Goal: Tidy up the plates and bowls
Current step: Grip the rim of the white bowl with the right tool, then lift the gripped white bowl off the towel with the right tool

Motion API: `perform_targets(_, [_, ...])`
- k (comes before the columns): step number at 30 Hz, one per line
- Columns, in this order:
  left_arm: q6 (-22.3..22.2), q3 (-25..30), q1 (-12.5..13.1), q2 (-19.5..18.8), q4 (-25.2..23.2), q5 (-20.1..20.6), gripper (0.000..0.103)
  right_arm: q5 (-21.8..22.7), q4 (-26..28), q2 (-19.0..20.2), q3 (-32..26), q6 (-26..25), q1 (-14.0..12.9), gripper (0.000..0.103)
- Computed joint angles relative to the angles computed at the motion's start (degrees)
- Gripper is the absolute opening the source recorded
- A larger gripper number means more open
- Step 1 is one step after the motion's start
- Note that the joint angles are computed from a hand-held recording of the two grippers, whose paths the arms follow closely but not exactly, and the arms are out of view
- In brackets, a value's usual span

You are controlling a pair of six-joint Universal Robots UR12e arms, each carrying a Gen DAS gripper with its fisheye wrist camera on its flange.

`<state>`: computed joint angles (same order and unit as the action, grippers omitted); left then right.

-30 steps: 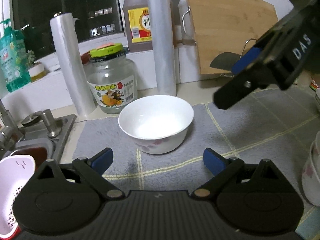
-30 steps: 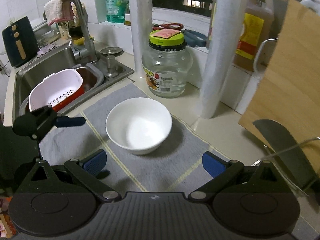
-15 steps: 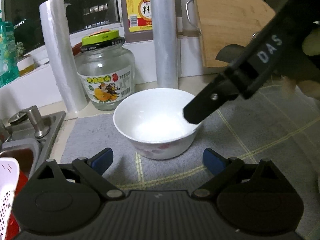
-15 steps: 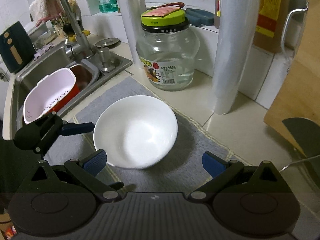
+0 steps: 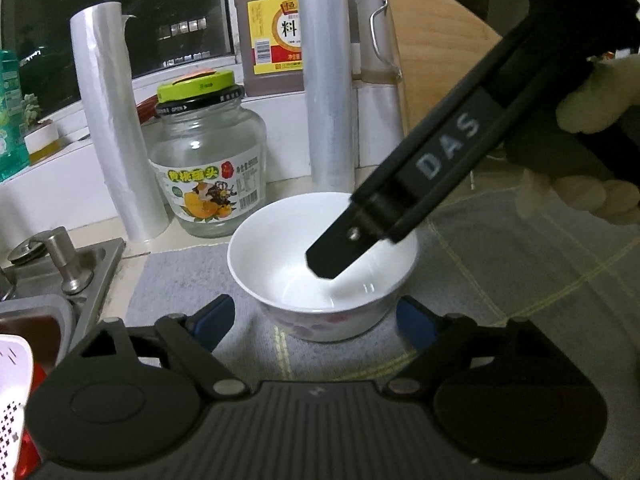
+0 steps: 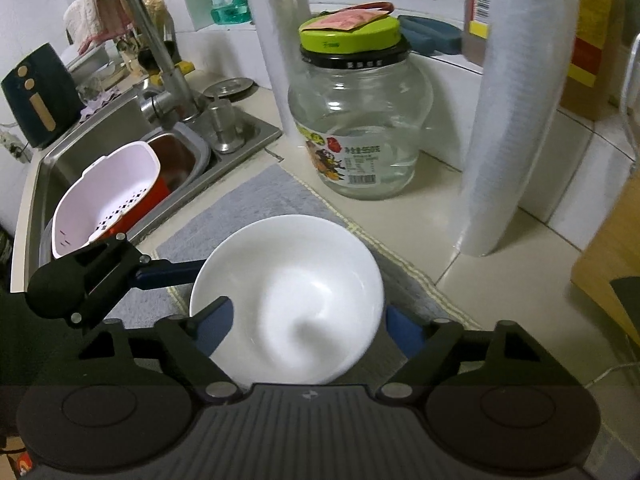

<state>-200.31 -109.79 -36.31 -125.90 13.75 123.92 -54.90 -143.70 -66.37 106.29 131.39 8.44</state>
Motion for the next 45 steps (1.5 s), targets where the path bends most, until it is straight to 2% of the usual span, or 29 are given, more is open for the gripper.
perform_targets(8, [0.57, 0.04, 0.36, -0.13, 0.97, -1.07, 0.082, -0.29, 0.03, 0.21, -0.23, 0.18, 0.22, 0.082])
perform_targets(29, [1.36, 0.19, 0.19, -0.45, 1.85, -0.29, 0.083, 0.73, 0.03, 1.18, -1.00, 2.43, 0.32, 0.079])
perform_targets(45, [1.54, -0.30, -0.58, 0.48, 2.97, -1.00, 0.083, 0.73, -0.11, -0.81, 0.86, 1.77, -0.49, 0.078])
